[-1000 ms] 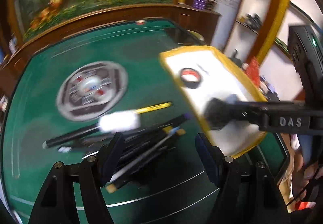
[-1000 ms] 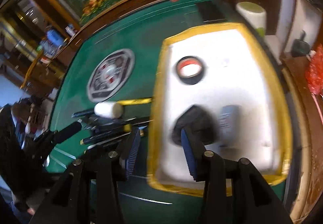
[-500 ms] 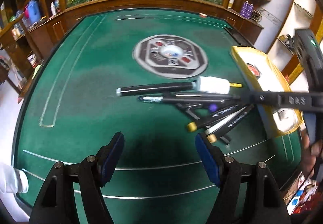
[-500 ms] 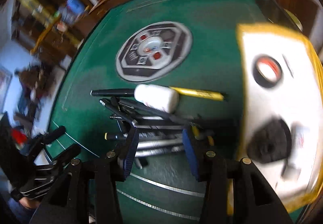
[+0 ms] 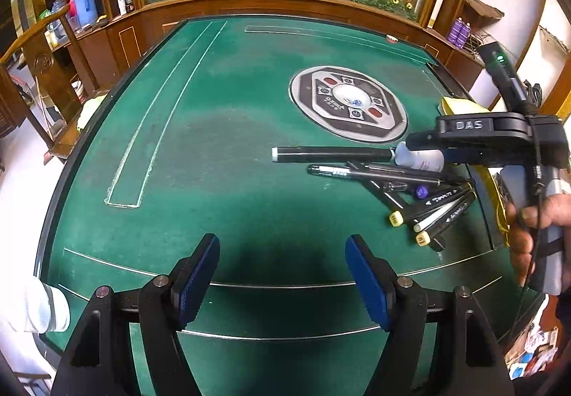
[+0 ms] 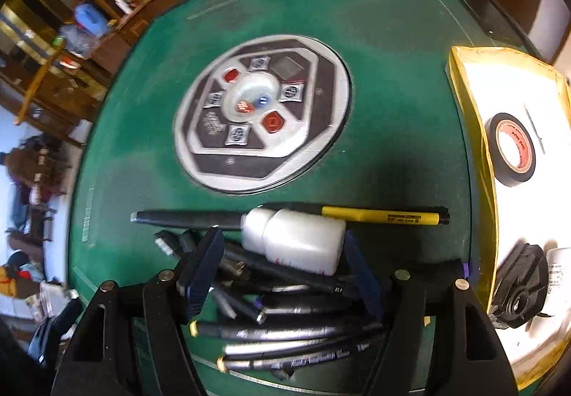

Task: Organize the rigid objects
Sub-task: 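Grasp a white bottle with the right tool while the left tool grasps a black marker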

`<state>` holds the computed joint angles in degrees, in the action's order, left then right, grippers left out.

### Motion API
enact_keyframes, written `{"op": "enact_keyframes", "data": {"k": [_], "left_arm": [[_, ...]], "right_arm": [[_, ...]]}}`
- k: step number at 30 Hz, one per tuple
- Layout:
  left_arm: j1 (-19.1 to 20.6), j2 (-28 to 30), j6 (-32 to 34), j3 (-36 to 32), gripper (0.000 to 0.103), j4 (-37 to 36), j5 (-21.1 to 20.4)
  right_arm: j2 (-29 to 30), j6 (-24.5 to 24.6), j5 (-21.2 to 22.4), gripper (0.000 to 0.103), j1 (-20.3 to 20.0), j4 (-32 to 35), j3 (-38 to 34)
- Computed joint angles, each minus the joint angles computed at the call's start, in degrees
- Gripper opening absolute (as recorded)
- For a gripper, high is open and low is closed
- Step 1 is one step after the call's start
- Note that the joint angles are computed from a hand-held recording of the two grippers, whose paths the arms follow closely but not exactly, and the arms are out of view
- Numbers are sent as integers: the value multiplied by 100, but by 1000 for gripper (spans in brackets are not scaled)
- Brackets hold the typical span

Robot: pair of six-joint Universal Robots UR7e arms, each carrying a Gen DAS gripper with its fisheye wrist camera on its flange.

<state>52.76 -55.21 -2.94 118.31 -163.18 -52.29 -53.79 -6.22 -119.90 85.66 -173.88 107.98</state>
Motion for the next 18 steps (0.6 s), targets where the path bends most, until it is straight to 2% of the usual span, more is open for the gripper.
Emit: {"op": "enact_keyframes", "data": {"k": [4, 7, 11, 13, 18], "left_arm": [[29, 72, 144, -107, 76, 27, 2], [86, 180, 396, -318, 76, 113, -87], [169, 529, 994, -795, 76, 123, -123], [220, 821, 1426, -1142, 76, 76, -33], [342, 1386, 2466, -1919, 76, 568, 24]], "right_arm": [[205, 31, -277, 65, -2, 31, -149], [156, -142, -322, 64, 17, -69, -69], [-129, -184, -2, 64, -67, -301, 231], [-379, -170, 350, 64, -154, -358, 446], [-844, -128, 669, 64, -252, -454, 887]]}}
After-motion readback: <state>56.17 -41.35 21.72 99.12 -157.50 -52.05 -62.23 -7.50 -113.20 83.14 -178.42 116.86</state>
